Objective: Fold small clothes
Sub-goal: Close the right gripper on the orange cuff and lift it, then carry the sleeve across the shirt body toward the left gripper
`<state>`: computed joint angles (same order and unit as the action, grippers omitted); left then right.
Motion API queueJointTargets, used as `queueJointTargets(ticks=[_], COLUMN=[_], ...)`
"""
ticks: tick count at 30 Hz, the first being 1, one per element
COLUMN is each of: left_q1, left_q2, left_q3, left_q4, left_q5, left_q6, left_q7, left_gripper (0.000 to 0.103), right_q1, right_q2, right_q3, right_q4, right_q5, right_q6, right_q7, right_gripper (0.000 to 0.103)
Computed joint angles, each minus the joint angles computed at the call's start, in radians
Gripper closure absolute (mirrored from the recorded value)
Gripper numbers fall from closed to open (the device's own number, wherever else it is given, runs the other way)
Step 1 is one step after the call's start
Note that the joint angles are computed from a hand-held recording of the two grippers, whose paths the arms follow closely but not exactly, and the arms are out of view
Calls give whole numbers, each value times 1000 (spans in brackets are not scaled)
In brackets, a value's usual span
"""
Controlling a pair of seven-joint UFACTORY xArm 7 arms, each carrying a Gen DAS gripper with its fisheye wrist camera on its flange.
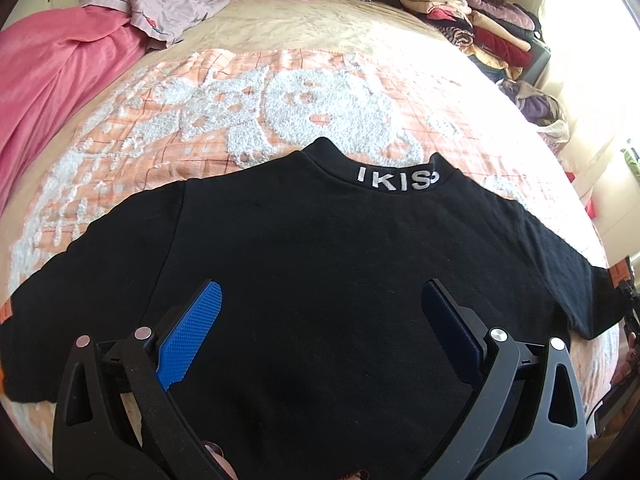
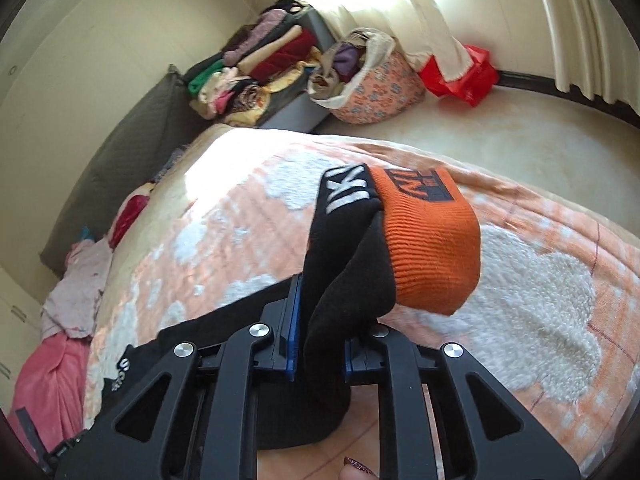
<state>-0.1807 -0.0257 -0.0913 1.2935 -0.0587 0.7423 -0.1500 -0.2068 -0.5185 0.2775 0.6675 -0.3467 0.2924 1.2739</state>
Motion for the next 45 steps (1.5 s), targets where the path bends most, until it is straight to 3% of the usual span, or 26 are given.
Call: queueJointTargets(ticks=[13,24,36,38,45], left_q1=[13,39,73,79,112], left_q2=[-61,-113,-137,-134,-127], left_q3=[21,63,103,113,130], left_q4=[-44,-77,-97,-99,-114], left_q5=[-117,-273,-391,-421,-500], left_q6=[-9,16,64,78,112], left_q7=[75,166,275,289,316], left_gripper=[9,9,9,9,9], right_q1=[114,262,476,522,649], right_q2=[132,360,620,665,826], right_q3=[52,79,33,17,-20], right_q4=[239,520,770,817,959], right_q5=[-17,-152,-267,-300,-264], right_q6=[-12,47,154,214,361], right_q7=[-51,-29,-19,-31,-184], right_gripper=[91,91,91,90,87])
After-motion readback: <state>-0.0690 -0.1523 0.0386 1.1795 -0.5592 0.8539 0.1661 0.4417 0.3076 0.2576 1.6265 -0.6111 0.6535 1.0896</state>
